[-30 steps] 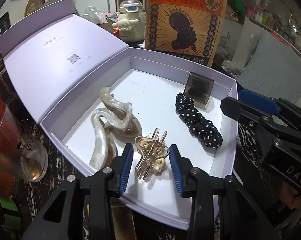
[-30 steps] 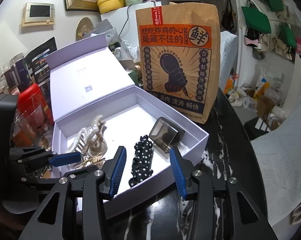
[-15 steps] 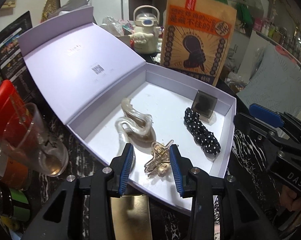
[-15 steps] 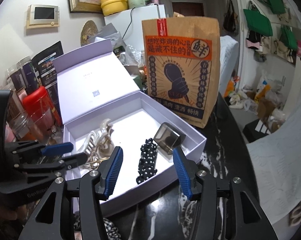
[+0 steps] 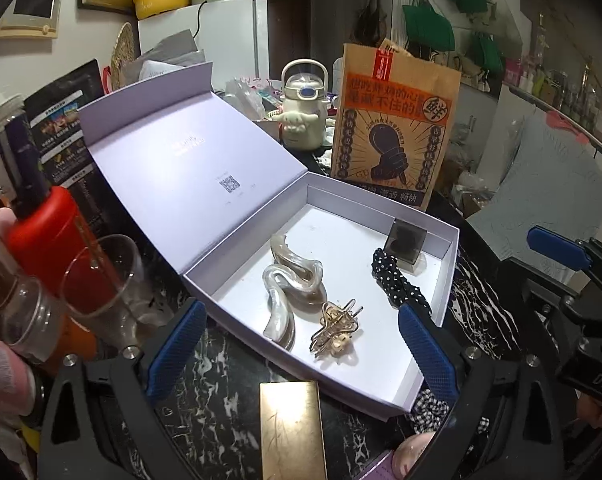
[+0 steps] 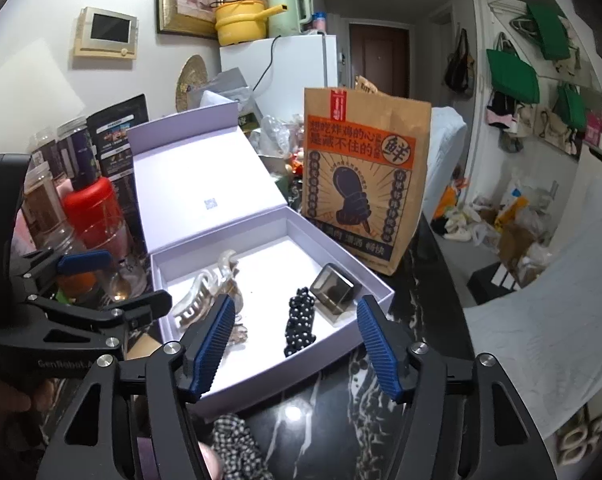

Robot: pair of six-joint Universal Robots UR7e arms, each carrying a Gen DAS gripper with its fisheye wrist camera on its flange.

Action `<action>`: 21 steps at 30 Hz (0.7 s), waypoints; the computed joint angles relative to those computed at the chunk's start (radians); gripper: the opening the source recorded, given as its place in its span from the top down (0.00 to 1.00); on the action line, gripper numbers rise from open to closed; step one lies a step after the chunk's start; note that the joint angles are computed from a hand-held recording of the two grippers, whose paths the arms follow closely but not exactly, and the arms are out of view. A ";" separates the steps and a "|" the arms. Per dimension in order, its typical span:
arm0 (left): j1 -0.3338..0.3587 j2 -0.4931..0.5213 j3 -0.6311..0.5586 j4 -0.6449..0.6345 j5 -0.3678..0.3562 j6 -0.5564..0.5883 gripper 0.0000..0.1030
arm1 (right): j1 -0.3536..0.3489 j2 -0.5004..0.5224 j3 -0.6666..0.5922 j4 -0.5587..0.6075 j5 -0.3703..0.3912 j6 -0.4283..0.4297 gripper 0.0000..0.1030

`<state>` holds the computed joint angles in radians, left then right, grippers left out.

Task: Organize rigid objects
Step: 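Move both tools back out of the box toward the items on the table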

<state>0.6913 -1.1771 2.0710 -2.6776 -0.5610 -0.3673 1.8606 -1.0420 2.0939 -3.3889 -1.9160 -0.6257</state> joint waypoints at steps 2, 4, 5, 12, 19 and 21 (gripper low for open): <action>-0.009 -0.009 0.006 0.007 0.004 -0.003 0.05 | 0.006 -0.012 0.011 -0.005 -0.001 0.000 0.34; -0.021 -0.020 0.015 0.011 0.017 -0.005 0.05 | 0.011 -0.023 0.025 -0.014 0.001 -0.001 0.32; -0.026 -0.028 0.018 0.020 0.021 -0.010 0.05 | 0.013 -0.028 0.031 -0.016 -0.001 -0.001 0.31; -0.067 -0.077 0.049 0.070 0.054 -0.048 0.05 | 0.026 -0.072 0.075 -0.022 -0.003 0.016 0.23; -0.105 -0.110 0.093 0.099 0.074 -0.030 0.05 | 0.028 -0.100 0.114 -0.023 -0.011 0.038 0.22; -0.109 -0.121 0.107 0.097 0.057 -0.026 0.05 | 0.028 -0.106 0.126 -0.022 -0.010 0.043 0.22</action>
